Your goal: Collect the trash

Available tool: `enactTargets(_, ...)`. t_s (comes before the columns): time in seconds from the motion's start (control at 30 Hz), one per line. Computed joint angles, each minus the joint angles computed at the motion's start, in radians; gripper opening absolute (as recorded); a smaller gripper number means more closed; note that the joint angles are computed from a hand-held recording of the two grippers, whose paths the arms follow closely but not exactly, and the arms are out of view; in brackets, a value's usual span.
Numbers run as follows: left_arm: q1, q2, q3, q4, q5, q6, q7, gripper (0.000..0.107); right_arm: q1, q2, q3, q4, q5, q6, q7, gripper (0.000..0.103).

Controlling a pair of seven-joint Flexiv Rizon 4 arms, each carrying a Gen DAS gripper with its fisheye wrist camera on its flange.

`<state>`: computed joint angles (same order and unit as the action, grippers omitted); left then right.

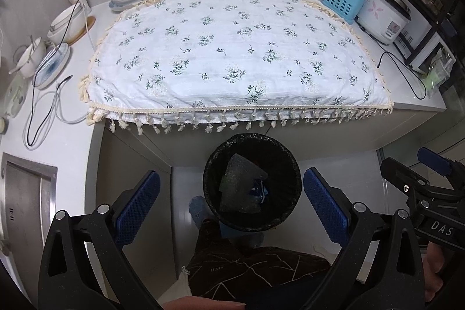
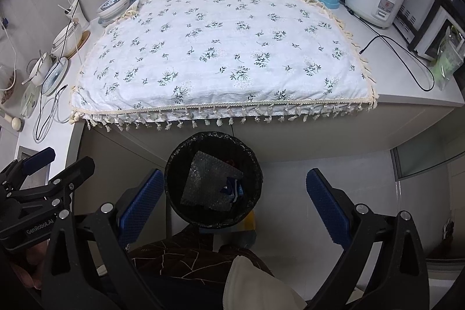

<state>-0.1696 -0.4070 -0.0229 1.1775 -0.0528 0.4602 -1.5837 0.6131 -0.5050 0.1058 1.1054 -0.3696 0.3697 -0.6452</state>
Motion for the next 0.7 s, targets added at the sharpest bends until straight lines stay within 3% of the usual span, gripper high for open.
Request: enactTargets(0.7, 0.0, -0.014, -0.001, -0.029, -0.004, -0.028, 0.005, 0.097, -0.002, -0.016, -0.001, -0.02, 0.012, -0.007, -0.018, 0.094)
